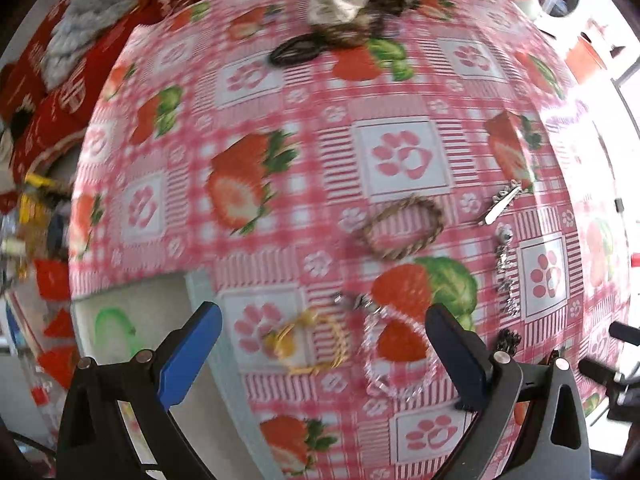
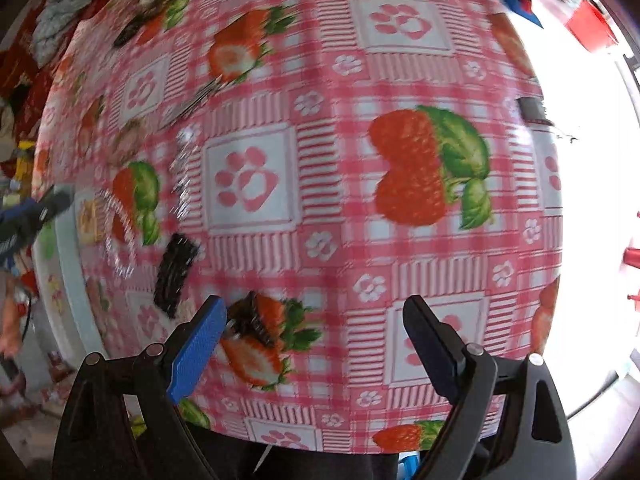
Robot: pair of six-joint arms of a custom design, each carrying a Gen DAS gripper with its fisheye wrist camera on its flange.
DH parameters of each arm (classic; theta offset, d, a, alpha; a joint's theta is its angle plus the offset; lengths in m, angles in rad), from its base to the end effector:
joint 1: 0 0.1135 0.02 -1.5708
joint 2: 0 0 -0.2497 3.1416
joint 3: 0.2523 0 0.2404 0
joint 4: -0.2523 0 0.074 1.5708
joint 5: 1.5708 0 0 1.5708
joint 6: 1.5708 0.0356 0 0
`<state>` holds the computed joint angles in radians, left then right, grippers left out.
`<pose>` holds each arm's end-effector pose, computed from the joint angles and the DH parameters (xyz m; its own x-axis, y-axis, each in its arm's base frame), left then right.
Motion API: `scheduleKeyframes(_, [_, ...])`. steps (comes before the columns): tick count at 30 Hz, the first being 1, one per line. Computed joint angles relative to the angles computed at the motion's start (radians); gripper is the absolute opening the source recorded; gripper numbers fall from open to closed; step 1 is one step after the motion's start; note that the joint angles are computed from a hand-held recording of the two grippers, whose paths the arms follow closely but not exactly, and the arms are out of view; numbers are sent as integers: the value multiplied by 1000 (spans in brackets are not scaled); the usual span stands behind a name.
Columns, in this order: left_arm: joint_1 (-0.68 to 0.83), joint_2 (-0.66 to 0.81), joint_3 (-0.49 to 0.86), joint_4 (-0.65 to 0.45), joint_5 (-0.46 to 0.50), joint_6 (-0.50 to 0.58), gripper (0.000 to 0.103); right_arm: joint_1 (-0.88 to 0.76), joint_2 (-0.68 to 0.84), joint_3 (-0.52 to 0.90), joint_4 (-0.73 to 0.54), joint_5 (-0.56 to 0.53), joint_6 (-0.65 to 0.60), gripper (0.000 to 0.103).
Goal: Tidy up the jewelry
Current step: 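Move both tools back over the remaining jewelry on the table, then grasp the black claw clip with the right tool while the left tool grasps the braided rope bracelet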
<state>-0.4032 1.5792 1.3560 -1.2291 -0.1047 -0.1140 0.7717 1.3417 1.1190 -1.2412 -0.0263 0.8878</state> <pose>0.2547 -0.1046 0.2615 -0.9505 0.2825 -0.1293 0.2725 0.9580 0.0896 0.1536 0.1508 0.2548 -0.9921 0.1167 -0.0471 0.1116 0.9888 0.0993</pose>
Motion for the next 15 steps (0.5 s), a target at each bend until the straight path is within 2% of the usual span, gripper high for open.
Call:
scheduleKeyframes(2, [-14, 23, 1, 19, 0, 12, 95, 34, 4, -8, 14, -12, 7, 91])
scheduleKeyframes(15, [-72, 223, 67, 120, 25, 41, 95, 190, 100, -32, 96, 3, 87, 91])
